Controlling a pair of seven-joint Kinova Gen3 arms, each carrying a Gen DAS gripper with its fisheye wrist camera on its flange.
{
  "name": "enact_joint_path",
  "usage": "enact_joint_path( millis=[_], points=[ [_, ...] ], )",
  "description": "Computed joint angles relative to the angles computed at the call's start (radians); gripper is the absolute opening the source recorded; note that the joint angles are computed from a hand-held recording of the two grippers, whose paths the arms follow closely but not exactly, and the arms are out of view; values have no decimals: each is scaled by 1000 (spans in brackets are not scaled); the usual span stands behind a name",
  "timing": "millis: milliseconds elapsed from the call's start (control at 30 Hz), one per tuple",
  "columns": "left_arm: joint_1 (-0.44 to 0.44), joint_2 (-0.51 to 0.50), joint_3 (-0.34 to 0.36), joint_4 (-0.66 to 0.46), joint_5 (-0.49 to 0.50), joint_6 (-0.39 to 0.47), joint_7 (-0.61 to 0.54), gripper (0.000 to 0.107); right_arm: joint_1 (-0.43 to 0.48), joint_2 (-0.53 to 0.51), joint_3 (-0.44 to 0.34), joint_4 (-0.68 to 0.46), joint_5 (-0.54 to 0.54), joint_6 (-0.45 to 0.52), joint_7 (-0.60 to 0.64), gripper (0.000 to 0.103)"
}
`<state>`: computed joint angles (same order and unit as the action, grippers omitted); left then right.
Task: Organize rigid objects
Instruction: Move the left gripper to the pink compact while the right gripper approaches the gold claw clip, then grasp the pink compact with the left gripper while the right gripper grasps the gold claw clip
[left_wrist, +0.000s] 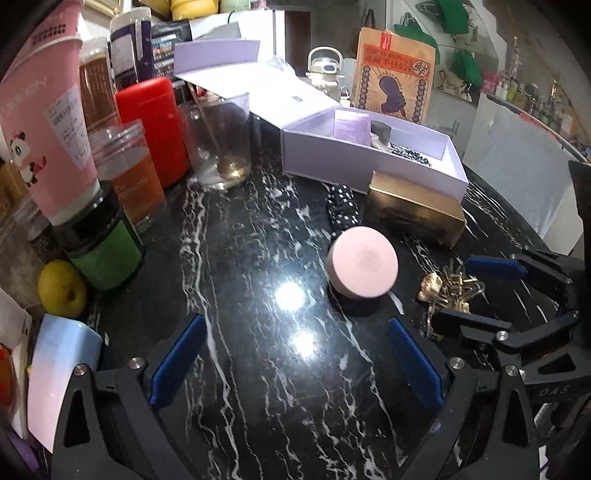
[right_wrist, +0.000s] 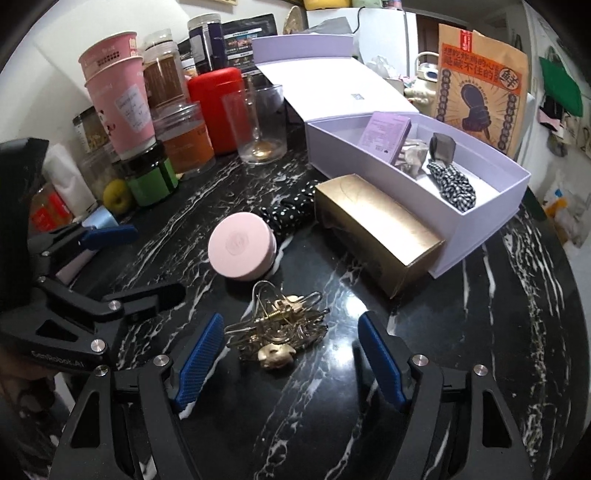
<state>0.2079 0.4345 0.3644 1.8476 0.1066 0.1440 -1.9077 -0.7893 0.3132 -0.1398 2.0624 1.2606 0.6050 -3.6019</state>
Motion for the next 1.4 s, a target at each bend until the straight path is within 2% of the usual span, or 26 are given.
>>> enact_joint_path(
  millis=[33, 67, 167, 233, 267, 333, 400, 533, 667, 767, 833, 867, 933, 1000, 1033, 1100, 1200, 1400],
  points=[
    [1, 2, 0, -1, 1, -4, 0, 100, 1, 5, 0, -2, 0, -1, 2, 67],
    [-2, 6, 5, -8, 0, 2, -3, 100, 2, 7, 3, 2, 14, -14, -12, 56],
    [24, 14, -15, -25, -13, 13, -11, 100, -4, 6, 6, 20, 65, -12, -71, 54],
    [22, 18, -6, -26, -16, 8, -22, 100, -4, 2, -5, 27, 75, 2, -85, 41],
    [13, 21, 8, -27, -14, 7, -28, 100, -1, -3, -11, 31, 65, 8, -81, 38],
    [-8, 28, 39, -32, -5, 10, -41, 99, 4, -10, -18, 37, 55, 14, -83, 38],
    [-1, 34, 43, -39, -2, 10, -48, 97, 5, -18, -24, 47, 51, 20, -82, 38],
    [70, 50, -13, -69, -16, 15, -36, 85, -6, -30, -38, 59, 35, 53, -80, 38],
    [105, 73, -37, -113, -26, 60, -31, 75, -18, -50, -55, 82, 46, 79, -103, 38],
    [119, 79, -47, -125, -22, 60, -25, 75, -21, -62, -68, 94, 44, 94, -112, 38],
    [114, 85, -37, -131, -19, 56, -28, 63, -21, -69, -75, 105, 47, 96, -123, 38],
    [120, 89, -43, -141, -16, 67, -30, 51, -21, -71, -78, 107, 44, 99, -126, 38],
    [164, 88, -88, -150, -34, 73, -9, 51, -22, -74, -84, 112, 35, 105, -135, 38],
    [173, 82, -91, -138, -50, 63, -16, 51, -23, -77, -87, 116, 28, 107, -140, 40],
    [164, 80, -80, -132, -51, 63, -23, 51, -23, -78, -88, 117, 26, 109, -143, 43],
    [120, 76, -33, -123, -40, 81, -46, 51, -32, -74, -90, 119, 28, 131, -166, 59],
    [63, 71, 25, -104, -11, 93, -91, 51, -38, -68, -91, 114, 26, 157, -177, 69],
    [10, 52, 74, -63, 43, 94, -165, 51, -22, -53, -87, 109, 40, 131, -179, 72]
  ],
)
